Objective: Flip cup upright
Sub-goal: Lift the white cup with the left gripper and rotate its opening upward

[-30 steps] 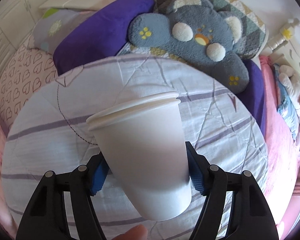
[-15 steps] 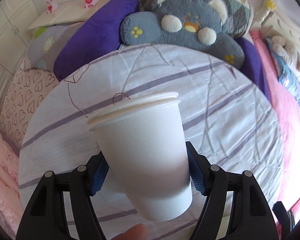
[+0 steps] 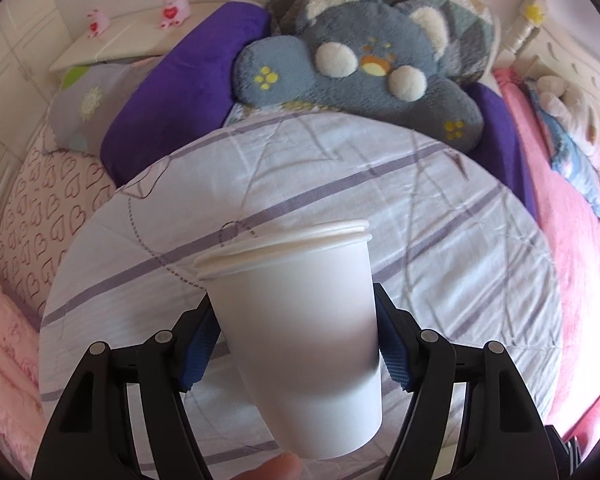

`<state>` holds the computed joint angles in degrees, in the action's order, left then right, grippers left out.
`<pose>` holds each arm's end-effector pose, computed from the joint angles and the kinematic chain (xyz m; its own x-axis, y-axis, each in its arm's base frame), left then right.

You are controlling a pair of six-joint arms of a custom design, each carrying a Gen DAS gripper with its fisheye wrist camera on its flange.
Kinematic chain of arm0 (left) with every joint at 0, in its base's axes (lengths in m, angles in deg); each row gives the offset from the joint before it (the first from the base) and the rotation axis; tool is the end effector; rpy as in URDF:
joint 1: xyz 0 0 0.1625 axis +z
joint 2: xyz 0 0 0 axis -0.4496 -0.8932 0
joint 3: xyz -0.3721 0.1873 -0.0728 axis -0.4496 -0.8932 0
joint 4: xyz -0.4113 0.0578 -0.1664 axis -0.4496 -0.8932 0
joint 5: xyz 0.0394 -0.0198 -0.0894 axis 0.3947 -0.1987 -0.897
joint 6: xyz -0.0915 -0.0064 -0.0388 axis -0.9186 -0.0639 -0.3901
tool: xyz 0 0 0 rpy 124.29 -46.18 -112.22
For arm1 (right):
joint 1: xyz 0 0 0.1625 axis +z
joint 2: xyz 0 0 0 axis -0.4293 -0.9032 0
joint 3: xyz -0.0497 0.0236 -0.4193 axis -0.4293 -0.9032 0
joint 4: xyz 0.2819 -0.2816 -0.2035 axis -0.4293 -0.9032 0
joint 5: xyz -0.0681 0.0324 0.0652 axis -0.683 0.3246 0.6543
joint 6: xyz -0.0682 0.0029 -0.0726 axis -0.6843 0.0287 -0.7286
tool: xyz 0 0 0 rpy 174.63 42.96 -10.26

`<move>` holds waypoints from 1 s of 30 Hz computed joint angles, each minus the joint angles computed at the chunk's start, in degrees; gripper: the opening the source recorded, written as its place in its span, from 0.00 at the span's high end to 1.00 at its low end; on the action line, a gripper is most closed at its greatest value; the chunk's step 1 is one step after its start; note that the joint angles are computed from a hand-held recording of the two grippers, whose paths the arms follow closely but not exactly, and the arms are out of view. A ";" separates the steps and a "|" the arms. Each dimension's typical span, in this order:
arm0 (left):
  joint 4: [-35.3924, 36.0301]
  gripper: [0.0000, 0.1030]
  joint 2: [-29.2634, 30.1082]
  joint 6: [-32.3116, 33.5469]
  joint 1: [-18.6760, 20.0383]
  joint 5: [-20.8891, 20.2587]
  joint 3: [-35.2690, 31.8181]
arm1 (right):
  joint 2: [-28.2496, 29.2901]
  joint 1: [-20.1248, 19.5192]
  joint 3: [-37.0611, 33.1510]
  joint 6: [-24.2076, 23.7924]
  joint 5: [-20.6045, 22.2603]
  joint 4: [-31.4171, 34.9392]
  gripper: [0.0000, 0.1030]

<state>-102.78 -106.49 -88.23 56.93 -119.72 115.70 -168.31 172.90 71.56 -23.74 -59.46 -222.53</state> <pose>-0.2283 -0.3486 0.2392 -0.7685 0.1858 -0.6122 0.3269 0.9366 -0.1261 0.3525 -0.1487 0.1637 -0.9131 0.0898 0.3977 -0.1684 0.8053 -0.5684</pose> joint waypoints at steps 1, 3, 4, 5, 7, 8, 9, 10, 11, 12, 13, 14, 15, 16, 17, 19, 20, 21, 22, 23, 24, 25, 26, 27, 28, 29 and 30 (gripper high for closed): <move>-0.39 0.31 -0.35 0.51 -0.44 0.03 0.26 | -0.09 0.04 0.04 0.24 -0.04 0.19 0.14; -1.24 0.31 -1.09 1.75 -1.61 0.43 0.80 | -0.41 0.07 0.26 0.67 -0.10 0.38 0.14; -1.66 0.31 -1.51 2.34 -2.22 0.57 1.04 | -0.55 0.07 0.40 0.88 -0.08 0.30 0.14; -2.08 0.31 -2.12 2.97 -2.92 0.83 1.39 | -0.65 0.08 0.45 1.08 -0.07 0.35 0.14; -2.17 0.31 -3.74 3.95 -4.94 2.31 2.22 | -0.68 0.27 0.46 1.54 -0.23 0.63 0.14; -1.94 0.31 -4.56 4.29 -5.85 3.12 2.57 | -0.73 0.41 0.47 1.76 -0.27 0.80 0.14; -1.70 0.31 -5.53 4.56 -6.46 3.68 2.91 | -0.71 0.54 0.46 1.94 -0.32 0.85 0.14; -1.58 0.31 -6.63 4.76 -7.38 4.37 3.41 | -0.67 0.71 0.45 2.19 -0.38 0.94 0.14; -1.59 0.31 -7.33 5.05 -7.84 5.02 3.72 | -0.60 0.87 0.42 2.40 -0.44 1.08 0.14; -1.54 0.31 -8.38 5.43 -8.45 5.65 4.20 | -0.54 0.98 0.40 2.53 -0.48 1.17 0.14; -1.95 0.31 -9.30 6.04 -8.88 5.87 4.70 | -0.46 1.11 0.39 2.69 -0.45 1.19 0.14; -2.63 0.31 -10.40 6.89 -9.21 5.85 5.37 | -0.36 1.27 0.42 2.89 -0.40 1.14 0.14; -2.90 0.31 -11.37 7.53 -9.52 5.88 5.96 | -0.23 1.39 0.43 3.11 -0.36 1.14 0.14; -3.01 0.31 -12.26 8.08 -9.90 6.06 6.52 | -0.09 1.36 0.44 3.19 -0.30 1.06 0.14; -3.20 0.31 -13.00 8.51 -10.28 6.24 7.01 | 0.09 1.52 0.44 3.42 -0.22 1.11 0.14; -3.96 0.31 -14.71 9.52 -11.46 7.16 8.03 | 0.36 1.97 0.31 3.97 -0.17 1.42 0.14; -4.23 0.31 -15.80 9.93 -12.49 8.18 8.69 | 0.59 2.35 0.17 4.44 -0.25 1.70 0.14; -4.63 0.31 -17.11 10.48 -13.70 9.35 9.47 | 0.70 2.62 0.09 4.86 -0.33 2.00 0.14; -5.34 0.31 -18.52 11.35 -14.80 10.11 10.31 | 0.85 2.91 0.02 5.32 -0.40 2.22 0.14; -5.84 0.31 -19.77 12.09 -15.67 10.57 11.00 | 1.02 3.32 -0.09 5.92 -0.47 2.55 0.14; -6.45 0.31 -21.23 13.09 -16.62 11.14 11.86 | 1.19 3.64 -0.17 6.49 -0.51 2.85 0.14; -6.60 0.31 -22.33 13.60 -17.33 11.59 12.43 | 1.42 4.00 -0.26 7.18 -0.57 3.19 0.14; -6.73 0.31 -23.68 14.30 -18.09 12.15 13.25 | 1.74 4.53 -0.45 8.11 -0.59 3.74 0.14; -7.00 0.31 -25.08 15.23 -18.74 12.73 14.17 | 1.96 4.94 -0.66 8.78 -0.53 4.30 0.14; -7.59 0.31 -26.26 16.44 -19.07 13.16 15.03 | 2.16 5.37 -0.91 9.48 -0.51 4.95 0.14; -8.47 0.31 -27.04 17.73 -18.89 13.34 15.71 | 2.53 5.97 -1.31 10.50 -0.60 5.82 0.14; -9.31 0.31 -27.82 18.90 -18.73 13.64 16.34 | 2.77 6.35 -1.60 11.19 -0.67 6.42 0.14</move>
